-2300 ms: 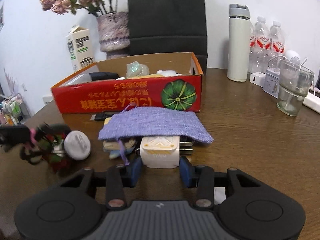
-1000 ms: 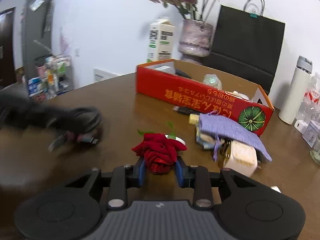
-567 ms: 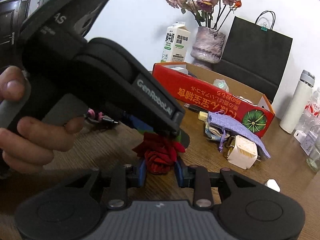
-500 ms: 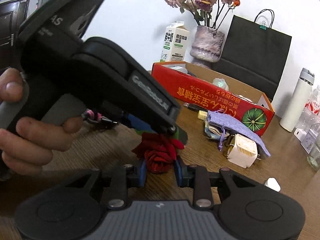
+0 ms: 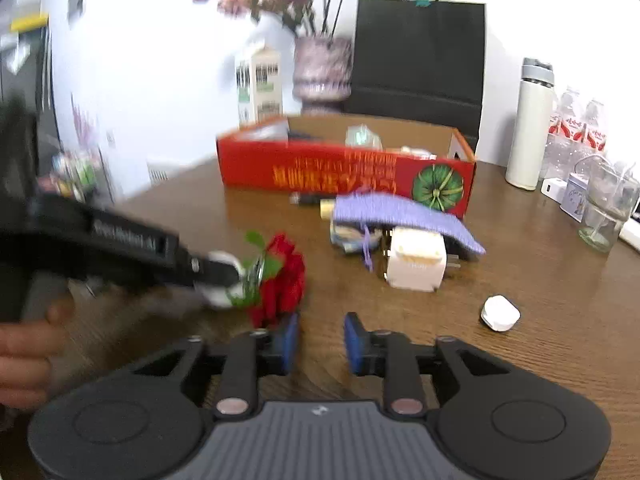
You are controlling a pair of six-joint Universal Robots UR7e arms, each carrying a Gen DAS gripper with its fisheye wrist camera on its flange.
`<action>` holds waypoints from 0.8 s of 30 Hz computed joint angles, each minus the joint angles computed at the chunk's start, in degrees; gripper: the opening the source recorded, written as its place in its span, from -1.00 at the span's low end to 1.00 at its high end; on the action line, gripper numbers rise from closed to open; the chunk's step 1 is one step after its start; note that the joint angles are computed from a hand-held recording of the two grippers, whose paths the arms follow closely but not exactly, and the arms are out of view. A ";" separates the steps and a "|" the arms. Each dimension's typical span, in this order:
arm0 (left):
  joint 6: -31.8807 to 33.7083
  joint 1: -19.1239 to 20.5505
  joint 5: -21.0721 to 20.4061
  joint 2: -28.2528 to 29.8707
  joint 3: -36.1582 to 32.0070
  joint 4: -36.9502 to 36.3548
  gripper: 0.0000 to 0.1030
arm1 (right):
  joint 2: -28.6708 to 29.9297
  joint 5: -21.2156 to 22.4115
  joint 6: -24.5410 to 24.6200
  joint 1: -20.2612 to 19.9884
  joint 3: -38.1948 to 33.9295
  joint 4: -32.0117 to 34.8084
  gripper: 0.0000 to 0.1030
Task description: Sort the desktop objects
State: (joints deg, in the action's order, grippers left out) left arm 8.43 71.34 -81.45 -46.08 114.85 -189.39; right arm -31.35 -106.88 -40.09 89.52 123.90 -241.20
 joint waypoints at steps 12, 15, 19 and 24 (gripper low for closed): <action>1.51 -0.44 2.25 1.35 1.05 -6.26 -0.69 | 0.05 5.77 11.48 -0.81 -6.45 9.63 -0.45; 3.73 -1.87 6.48 2.76 1.98 -11.96 -0.73 | 3.92 -1.89 8.05 0.97 -8.90 1.39 -0.45; 3.96 -2.42 7.91 2.94 2.97 -15.42 -0.81 | 2.72 0.94 10.94 -0.54 -7.13 0.70 -0.47; 5.08 -4.02 8.53 1.02 4.26 -16.75 -0.81 | 2.07 1.22 8.83 0.78 -5.95 -3.42 -0.47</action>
